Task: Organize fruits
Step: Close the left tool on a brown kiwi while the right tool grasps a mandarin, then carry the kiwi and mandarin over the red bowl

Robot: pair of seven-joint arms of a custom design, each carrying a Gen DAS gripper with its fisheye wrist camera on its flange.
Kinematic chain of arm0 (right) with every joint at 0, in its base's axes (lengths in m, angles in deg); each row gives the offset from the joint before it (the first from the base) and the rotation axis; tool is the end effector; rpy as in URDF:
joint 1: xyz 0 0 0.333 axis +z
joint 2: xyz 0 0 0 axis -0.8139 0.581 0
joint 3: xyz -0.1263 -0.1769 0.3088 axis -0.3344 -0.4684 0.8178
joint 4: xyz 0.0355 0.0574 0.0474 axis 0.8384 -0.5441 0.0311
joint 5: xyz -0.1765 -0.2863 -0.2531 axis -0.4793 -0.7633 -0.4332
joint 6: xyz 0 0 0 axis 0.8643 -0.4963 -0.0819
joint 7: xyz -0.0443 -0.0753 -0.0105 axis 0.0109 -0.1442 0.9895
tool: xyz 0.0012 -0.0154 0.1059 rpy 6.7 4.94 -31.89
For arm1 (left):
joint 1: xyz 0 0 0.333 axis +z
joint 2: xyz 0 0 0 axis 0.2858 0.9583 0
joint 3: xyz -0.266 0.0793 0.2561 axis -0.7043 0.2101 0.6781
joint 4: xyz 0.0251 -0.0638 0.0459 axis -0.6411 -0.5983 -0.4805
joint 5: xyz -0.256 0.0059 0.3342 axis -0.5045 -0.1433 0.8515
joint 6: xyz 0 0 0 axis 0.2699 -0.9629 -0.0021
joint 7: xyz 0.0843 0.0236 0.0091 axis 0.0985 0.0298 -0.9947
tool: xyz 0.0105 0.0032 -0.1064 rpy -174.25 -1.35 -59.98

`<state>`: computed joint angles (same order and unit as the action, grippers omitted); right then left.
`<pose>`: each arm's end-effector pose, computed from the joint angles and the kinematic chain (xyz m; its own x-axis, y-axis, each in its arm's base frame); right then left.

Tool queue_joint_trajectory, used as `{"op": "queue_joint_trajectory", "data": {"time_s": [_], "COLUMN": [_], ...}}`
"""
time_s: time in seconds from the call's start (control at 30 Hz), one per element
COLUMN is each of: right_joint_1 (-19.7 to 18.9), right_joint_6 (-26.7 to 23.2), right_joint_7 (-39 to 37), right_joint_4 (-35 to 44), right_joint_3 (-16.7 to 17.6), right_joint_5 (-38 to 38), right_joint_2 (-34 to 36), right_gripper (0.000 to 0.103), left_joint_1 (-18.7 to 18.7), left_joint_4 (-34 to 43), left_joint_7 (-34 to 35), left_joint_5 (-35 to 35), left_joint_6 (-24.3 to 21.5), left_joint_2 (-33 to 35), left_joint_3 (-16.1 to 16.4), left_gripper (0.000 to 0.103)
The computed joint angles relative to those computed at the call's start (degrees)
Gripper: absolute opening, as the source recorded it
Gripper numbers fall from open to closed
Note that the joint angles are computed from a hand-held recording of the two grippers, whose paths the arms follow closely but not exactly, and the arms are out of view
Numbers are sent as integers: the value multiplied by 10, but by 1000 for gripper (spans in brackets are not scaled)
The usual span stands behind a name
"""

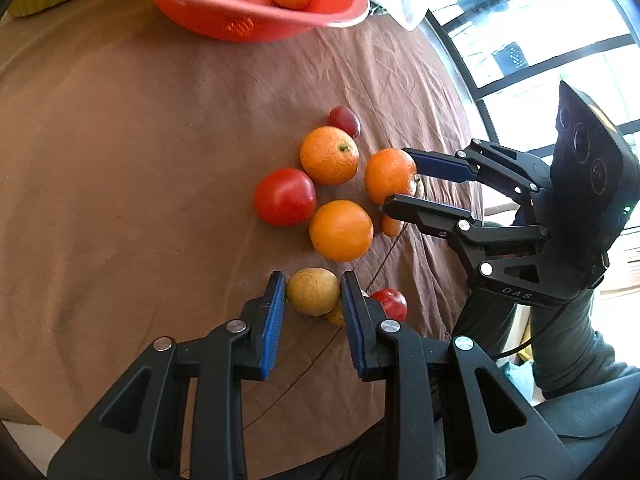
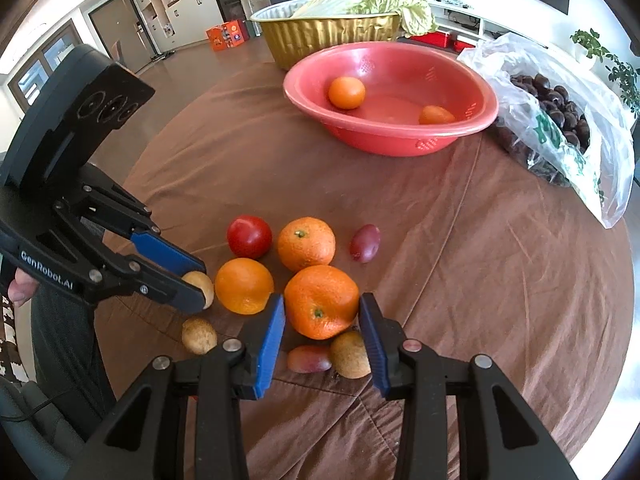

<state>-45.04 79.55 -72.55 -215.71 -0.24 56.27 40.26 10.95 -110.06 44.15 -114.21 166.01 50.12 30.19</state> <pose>0.5341 0.0977 0.3425 0.7298 -0.6685 -0.1432 -0.6459 -0.6055 -0.4649 0.5072 -0.1486 0.3490 -0.1629 -0.8480 0.5043 -0.9854 0.1143 -0.1260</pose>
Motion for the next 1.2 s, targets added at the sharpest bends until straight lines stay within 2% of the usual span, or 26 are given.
{"op": "queue_joint_trajectory", "data": {"time_s": [0.47, 0.8, 0.9, 1.07, 1.13, 1.2], "right_joint_1": [-18, -31, -30, -25, -21, -18], "right_joint_6": [-28, -37, -28, -20, -22, -25], "right_joint_7": [1, 14, 24, 47, 73, 98], "right_joint_4": [28, 98, 126, 175, 199, 220], "right_joint_3": [-18, -18, -13, 1, 4, 7], "right_joint_5": [22, 32, 22, 1, -18, -41], "right_joint_2": [-19, 8, 23, 59, 81, 102], "right_gripper": [41, 41, 41, 41, 41, 41], "left_joint_1": [14, 21, 19, 23, 16, -1], "left_joint_4": [28, 83, 100, 126, 128, 134], "left_joint_7": [6, 7, -26, -61, -92, -146], "left_joint_5": [28, 101, 178, 259, 324, 414], "left_joint_6": [20, 79, 127, 191, 223, 241], "left_joint_2": [-31, -12, 10, 56, 75, 95], "left_joint_3": [24, 25, 19, 2, 3, 21], "left_gripper": [26, 26, 26, 26, 26, 26]}}
